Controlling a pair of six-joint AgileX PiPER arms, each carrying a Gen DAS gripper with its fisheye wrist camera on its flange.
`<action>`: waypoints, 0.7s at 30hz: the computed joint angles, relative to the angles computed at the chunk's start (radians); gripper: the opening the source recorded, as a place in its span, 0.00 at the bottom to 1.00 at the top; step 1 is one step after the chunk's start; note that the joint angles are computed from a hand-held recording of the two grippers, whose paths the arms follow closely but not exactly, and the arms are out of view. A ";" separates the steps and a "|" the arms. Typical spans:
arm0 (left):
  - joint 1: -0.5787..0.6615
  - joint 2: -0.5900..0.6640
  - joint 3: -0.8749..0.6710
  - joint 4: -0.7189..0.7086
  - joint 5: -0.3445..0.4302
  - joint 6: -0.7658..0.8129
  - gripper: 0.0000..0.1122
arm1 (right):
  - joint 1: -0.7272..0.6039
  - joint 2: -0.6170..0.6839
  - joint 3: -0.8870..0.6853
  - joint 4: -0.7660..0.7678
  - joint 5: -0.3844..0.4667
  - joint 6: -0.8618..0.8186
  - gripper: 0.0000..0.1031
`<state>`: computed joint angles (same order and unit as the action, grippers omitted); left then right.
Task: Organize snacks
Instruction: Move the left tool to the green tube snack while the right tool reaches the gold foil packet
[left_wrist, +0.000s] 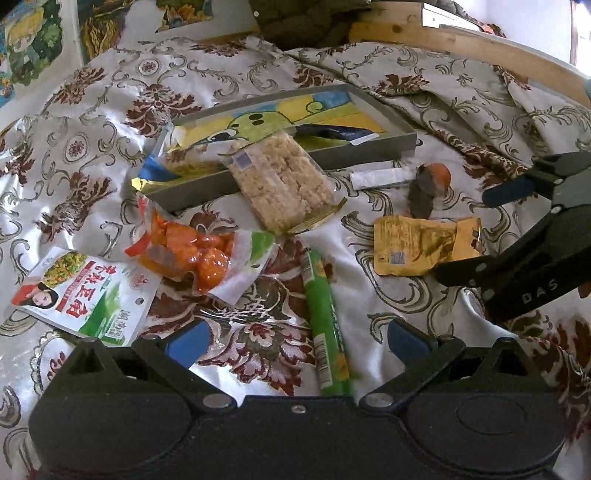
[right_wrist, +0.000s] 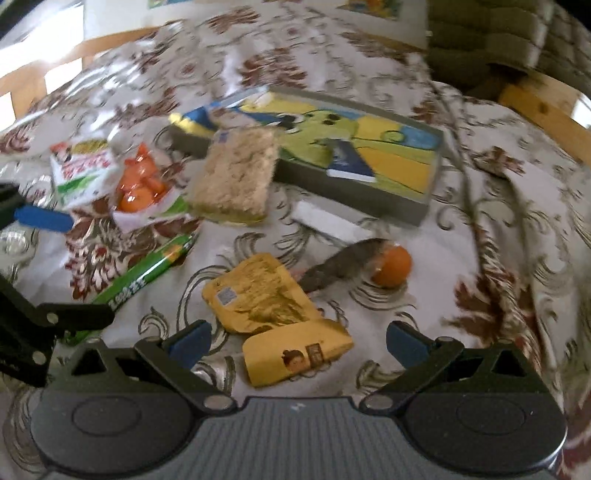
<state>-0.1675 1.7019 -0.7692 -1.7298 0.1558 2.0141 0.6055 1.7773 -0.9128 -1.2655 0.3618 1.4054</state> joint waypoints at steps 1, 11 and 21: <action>0.004 0.003 -0.006 0.074 0.005 -0.078 0.90 | 0.003 0.009 -0.006 -0.018 0.010 0.009 1.00; 0.062 0.016 -0.042 0.327 0.125 -0.395 0.86 | 0.005 0.020 -0.011 -0.068 0.028 0.035 0.99; 0.063 0.047 -0.066 0.499 0.156 -0.530 0.58 | 0.014 0.053 -0.037 0.005 0.032 -0.070 0.97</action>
<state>-0.1046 1.7487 -0.8356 -1.2313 0.3120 1.4844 0.6192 1.8306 -0.9503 -1.2607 0.3935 1.3351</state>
